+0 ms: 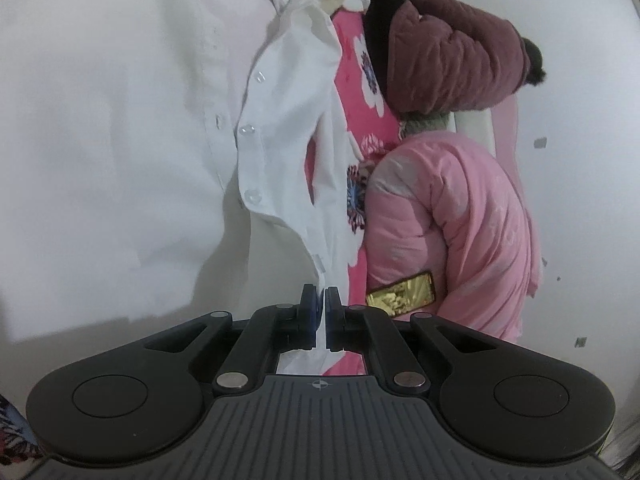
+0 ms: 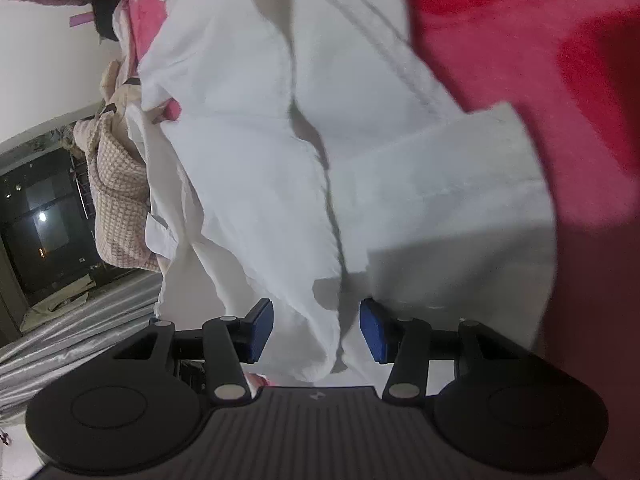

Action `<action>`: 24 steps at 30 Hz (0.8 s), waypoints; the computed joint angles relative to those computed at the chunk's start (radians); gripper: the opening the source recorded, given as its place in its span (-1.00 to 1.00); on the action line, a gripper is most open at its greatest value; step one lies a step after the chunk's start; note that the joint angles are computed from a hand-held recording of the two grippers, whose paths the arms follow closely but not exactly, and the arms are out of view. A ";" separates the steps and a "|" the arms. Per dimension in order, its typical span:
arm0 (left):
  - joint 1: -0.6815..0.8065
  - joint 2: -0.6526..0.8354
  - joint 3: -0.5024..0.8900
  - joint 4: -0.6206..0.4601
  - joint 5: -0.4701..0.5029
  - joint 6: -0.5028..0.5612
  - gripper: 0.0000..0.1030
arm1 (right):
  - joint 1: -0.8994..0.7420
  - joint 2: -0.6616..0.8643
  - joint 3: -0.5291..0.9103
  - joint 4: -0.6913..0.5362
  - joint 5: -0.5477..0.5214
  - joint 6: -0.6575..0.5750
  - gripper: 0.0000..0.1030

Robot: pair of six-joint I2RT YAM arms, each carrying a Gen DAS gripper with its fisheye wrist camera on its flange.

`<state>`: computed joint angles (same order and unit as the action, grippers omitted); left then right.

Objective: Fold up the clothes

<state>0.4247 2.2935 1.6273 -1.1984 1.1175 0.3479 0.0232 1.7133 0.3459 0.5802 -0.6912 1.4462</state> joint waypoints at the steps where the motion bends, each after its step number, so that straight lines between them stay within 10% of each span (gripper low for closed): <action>1: 0.002 0.004 0.006 -0.004 0.002 -0.003 -0.96 | 0.008 0.000 0.012 -0.013 0.010 -0.009 -0.04; 5: 0.014 0.011 0.018 -0.017 0.013 0.002 -0.96 | 0.044 -0.018 0.073 -0.115 0.075 -0.079 -0.24; 10: 0.038 0.007 0.012 0.001 0.019 0.001 -0.96 | 0.054 -0.062 0.086 -0.187 0.140 -0.159 -0.99; 24: -0.020 -0.059 -0.142 0.058 -0.151 0.033 -0.96 | -0.238 -0.366 0.286 -0.862 0.246 -0.790 -0.98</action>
<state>0.4044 2.2346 1.4857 -1.1406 0.9663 0.3811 -0.2148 1.3476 0.6318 -0.2822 -0.4454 0.6562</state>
